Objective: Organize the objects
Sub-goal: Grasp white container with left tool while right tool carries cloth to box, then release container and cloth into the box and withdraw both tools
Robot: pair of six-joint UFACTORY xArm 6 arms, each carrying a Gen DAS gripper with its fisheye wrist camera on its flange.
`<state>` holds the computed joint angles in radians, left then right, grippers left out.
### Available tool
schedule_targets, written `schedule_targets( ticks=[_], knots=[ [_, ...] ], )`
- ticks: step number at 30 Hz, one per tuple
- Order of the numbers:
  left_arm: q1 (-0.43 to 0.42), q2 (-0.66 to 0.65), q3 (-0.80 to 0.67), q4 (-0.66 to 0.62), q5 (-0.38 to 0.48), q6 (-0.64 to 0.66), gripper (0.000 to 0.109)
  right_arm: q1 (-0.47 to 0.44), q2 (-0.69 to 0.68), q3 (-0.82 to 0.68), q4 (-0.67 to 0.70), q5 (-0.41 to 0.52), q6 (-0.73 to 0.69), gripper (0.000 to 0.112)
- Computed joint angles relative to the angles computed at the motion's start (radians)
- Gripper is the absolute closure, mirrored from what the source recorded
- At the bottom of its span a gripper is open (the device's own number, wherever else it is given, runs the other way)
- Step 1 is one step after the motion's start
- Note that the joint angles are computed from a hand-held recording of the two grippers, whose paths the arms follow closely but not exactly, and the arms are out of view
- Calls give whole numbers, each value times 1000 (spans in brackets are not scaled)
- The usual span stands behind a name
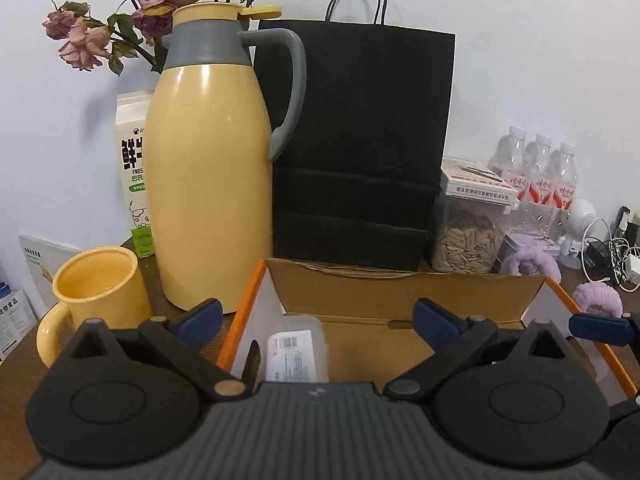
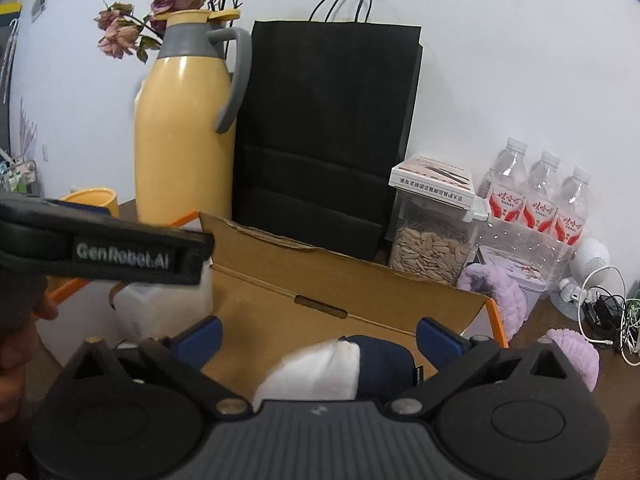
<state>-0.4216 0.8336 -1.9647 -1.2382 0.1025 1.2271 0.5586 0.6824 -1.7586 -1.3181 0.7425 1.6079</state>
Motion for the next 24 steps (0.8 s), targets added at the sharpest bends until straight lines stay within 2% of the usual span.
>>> schedule_targets(
  ticks=[5,9,17,24],
  knots=[
    [-3,-19,13,-52,-14,48,6,8,-17,16,-28,12,25,9],
    [-1,-58,42,-189,-17,170,6,22,-35,32,-55,33,43,9],
    [26,-186,174,-425,0,390,6,71,-88,85,-73,94,74,9],
    [53,-303,311,-524,12,502,6,132,-143,141,-59,159,98,9]
  ],
)
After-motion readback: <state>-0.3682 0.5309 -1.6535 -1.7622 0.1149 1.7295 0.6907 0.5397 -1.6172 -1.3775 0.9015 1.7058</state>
